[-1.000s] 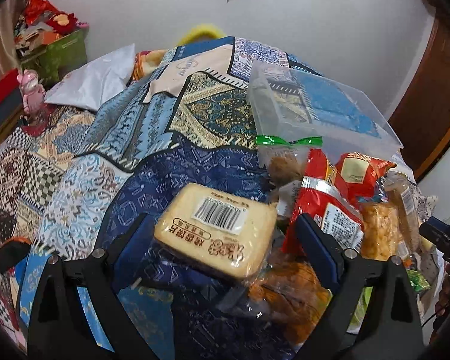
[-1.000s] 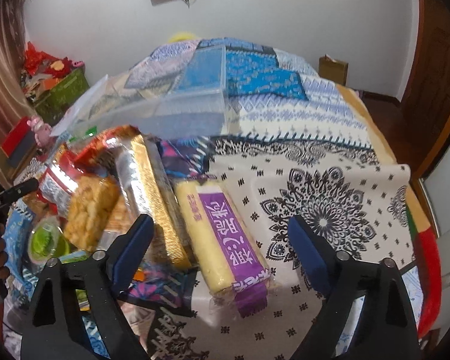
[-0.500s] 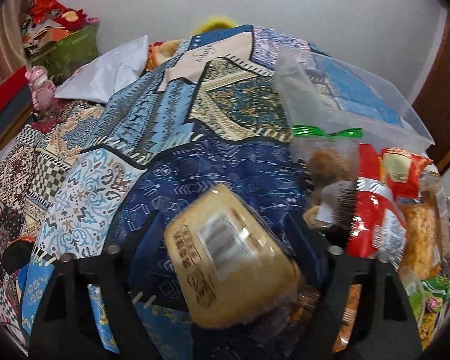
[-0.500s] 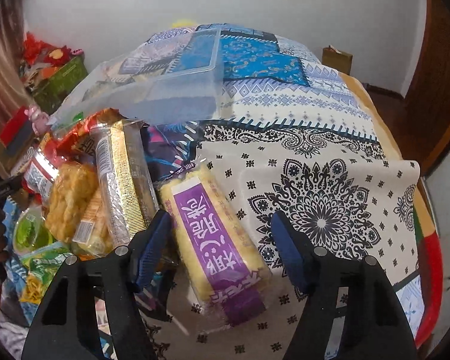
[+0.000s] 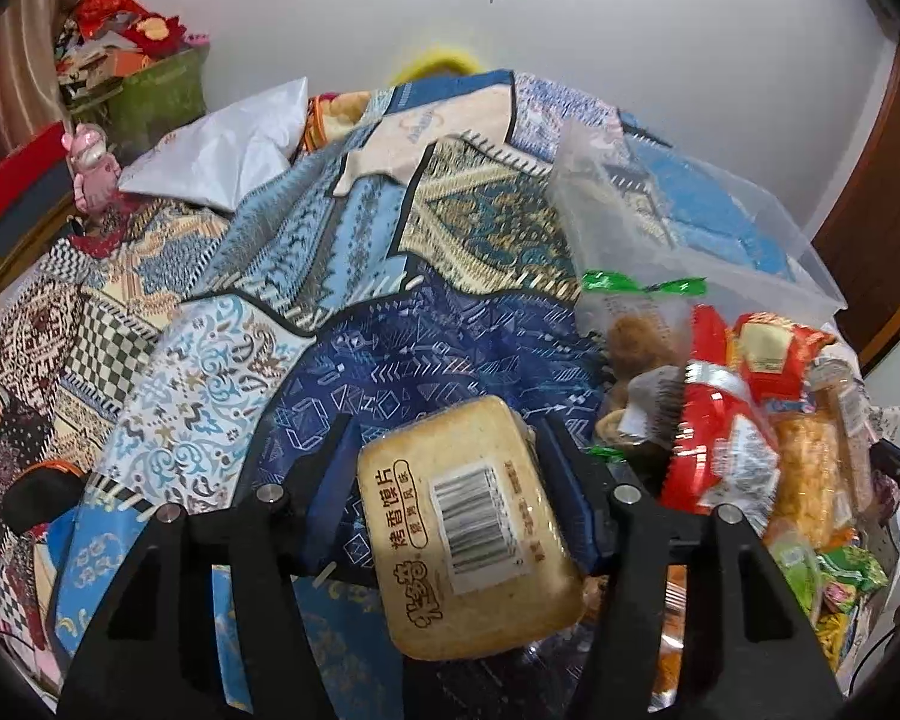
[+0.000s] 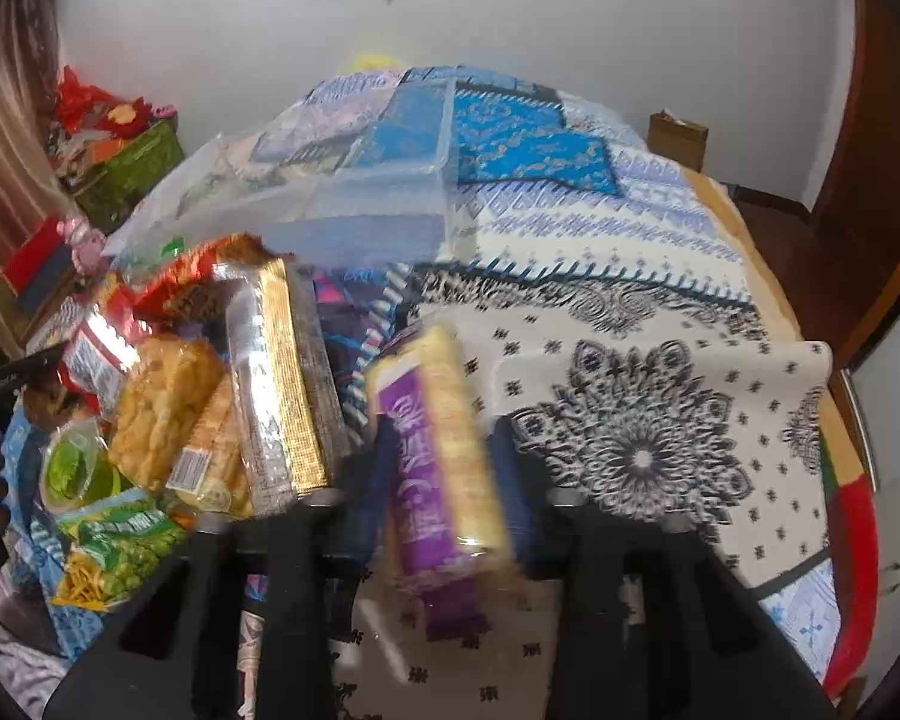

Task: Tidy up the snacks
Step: 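Carry the bread loaf and cheese stick into the clear box and release both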

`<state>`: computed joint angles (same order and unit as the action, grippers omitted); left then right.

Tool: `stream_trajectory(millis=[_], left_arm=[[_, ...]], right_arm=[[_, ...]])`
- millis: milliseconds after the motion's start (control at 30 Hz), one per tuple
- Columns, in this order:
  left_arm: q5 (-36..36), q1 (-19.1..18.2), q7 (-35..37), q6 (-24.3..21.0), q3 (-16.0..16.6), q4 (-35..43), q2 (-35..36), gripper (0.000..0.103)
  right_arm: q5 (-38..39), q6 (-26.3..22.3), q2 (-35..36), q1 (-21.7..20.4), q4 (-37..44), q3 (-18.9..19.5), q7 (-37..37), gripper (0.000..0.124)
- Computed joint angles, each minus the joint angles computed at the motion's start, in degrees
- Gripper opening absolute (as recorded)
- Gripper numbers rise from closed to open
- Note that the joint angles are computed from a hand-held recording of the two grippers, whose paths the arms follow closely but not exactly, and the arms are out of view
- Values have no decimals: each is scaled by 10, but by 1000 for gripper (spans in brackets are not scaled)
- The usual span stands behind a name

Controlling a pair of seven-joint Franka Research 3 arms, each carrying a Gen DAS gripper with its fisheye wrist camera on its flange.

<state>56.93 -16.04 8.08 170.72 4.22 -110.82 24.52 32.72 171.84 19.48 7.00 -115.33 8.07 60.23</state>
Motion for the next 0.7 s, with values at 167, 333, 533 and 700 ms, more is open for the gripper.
stream_trajectory(millis=[167, 333, 533, 700], left_arm=[[63, -18, -58, 11, 20, -7, -24, 58], [141, -19, -116, 5, 10, -2, -46, 56], [190, 0, -154, 2, -20, 19, -49, 55], [208, 11, -165, -1, -36, 39, -46, 55]], right_arm=[[35, 0, -8, -9, -2, 12, -31, 21], [60, 18, -16, -18, -10, 30, -55, 19], [139, 40, -28, -43, -8, 67, -122, 19], [232, 50, -28, -59, 16, 96, -211, 19]])
